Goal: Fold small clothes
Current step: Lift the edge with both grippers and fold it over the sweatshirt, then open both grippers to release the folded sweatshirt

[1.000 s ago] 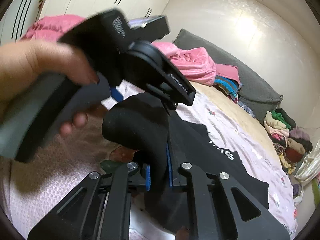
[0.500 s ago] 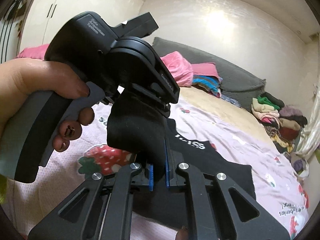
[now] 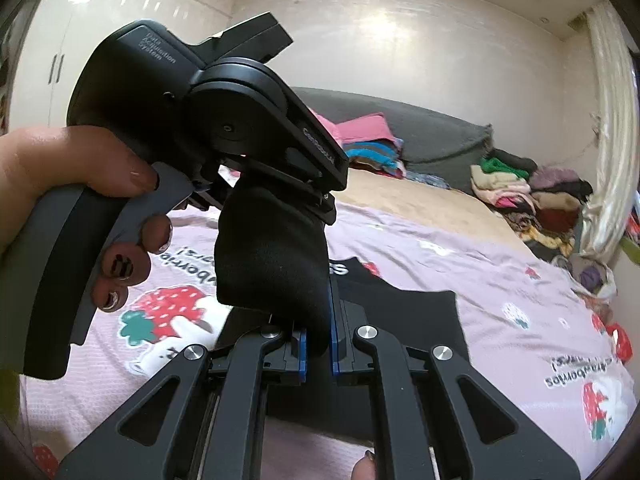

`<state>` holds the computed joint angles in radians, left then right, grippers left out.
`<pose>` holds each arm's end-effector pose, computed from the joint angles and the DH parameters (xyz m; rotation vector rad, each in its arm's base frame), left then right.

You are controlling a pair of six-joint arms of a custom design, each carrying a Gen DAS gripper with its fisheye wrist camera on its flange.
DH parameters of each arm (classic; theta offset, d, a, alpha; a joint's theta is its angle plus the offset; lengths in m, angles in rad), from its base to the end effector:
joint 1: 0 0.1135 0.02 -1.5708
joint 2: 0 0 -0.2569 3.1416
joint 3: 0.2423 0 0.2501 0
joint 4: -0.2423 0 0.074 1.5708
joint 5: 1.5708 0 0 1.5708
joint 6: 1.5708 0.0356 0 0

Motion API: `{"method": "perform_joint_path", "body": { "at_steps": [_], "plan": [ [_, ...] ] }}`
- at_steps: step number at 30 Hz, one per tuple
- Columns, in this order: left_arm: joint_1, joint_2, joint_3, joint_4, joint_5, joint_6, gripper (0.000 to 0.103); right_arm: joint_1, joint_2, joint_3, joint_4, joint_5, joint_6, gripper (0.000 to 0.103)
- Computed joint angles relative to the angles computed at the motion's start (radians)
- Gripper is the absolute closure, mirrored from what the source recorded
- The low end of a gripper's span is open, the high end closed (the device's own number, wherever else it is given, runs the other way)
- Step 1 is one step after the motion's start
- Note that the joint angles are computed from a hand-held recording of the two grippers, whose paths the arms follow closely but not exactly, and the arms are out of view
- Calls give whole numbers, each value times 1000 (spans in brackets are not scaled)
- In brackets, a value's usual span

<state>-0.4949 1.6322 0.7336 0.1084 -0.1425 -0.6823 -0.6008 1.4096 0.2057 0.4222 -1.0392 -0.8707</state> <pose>0.2759 -0.1432 0.1397 -0.2931 2.3699 -0.4035 0.1718 -0.0805 0.0971 -0.7014 1.8149 0.2737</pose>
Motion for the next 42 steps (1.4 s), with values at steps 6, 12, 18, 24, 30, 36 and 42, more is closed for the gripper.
{"method": "perform_joint_path", "body": {
  "at_steps": [6,12,18,24,30,36,42],
  "plan": [
    [-50,117,121,-37,-7,-14,65,-68,144,95,-34,-12,-31,96],
    [-67,234,221,-59,13,-16,64,-81,276,182,-76,15,-19,96],
    [-85,342,330,-108,17,-20,63,-88,414,336,-266,52,-33,96],
    [-85,448,435,-160,34,-21,50,-101,563,532,-531,57,-64,94],
    [-84,487,464,-135,61,-27,32,-110,712,738,-797,57,-79,80],
    [-78,437,383,-27,100,-50,23,-119,813,888,-989,60,-84,71],
    [-83,299,210,31,-29,-41,23,-109,891,1103,-1331,55,-178,42]
  ]
}}
